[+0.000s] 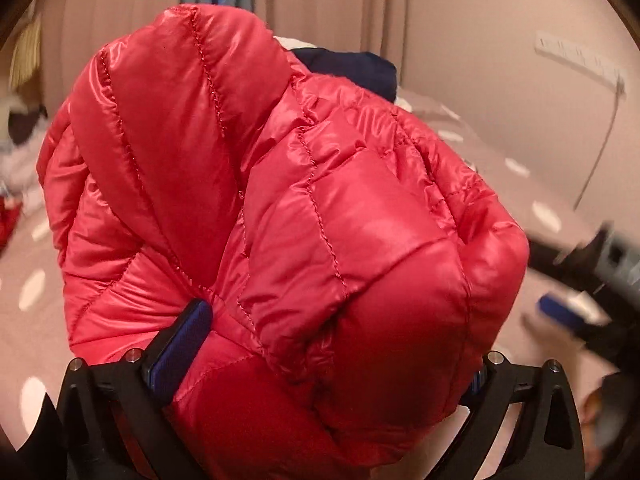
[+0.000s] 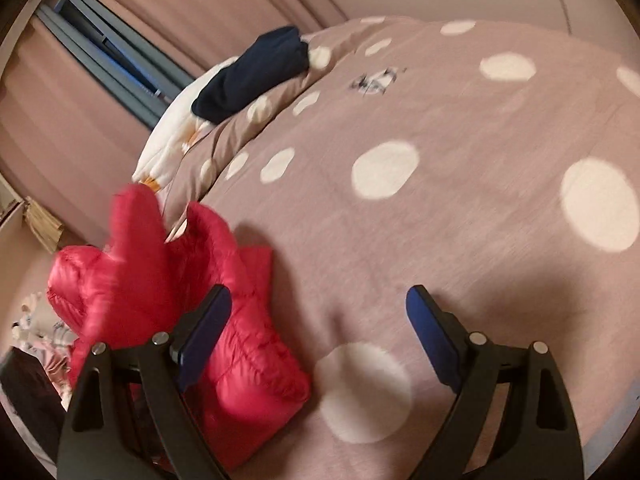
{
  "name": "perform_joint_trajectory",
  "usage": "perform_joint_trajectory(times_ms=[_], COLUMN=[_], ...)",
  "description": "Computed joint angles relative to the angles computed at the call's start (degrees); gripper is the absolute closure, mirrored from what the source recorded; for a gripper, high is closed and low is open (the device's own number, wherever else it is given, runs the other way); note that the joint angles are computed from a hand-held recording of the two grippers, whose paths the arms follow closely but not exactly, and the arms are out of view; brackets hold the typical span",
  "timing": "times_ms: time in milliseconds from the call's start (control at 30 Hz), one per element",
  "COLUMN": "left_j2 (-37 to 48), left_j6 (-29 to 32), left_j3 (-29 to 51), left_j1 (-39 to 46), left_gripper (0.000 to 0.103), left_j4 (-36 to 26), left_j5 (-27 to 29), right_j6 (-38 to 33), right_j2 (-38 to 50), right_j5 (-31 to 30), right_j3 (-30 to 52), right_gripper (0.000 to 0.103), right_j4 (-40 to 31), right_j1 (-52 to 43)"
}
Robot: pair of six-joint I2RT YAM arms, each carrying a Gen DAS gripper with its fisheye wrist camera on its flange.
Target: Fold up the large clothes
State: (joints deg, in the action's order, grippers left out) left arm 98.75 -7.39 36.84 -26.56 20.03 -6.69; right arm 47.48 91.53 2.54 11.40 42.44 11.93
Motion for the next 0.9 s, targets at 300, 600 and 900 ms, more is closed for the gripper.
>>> perform_joint_trajectory(times_ms=[300,600,900], left_j2=[-0.75,-5.59,-9.15], left_j6=[2.48,7.12,6.84], left_j3=[-1.46,-9.02,-10.93], left_j1=[1.7,9.23,9.33], left_gripper=[0.002,0.002,0.002], left_j4=[1.99,5.27,3.99], left_j5=[2.91,12.51,13.6], right_j6=[-6.35,-8.04,-10.76], right_j2=[-2.69,3.0,2.91], right_j5=[-13.69,-13.92,-10.33], right_j3=[-0.49,8.76,9.18], right_gripper=[0.013,0.07,0.09], right_j4=[4.34,-2.05,-3.67], right_j1=[-4.96,1.43,4.58])
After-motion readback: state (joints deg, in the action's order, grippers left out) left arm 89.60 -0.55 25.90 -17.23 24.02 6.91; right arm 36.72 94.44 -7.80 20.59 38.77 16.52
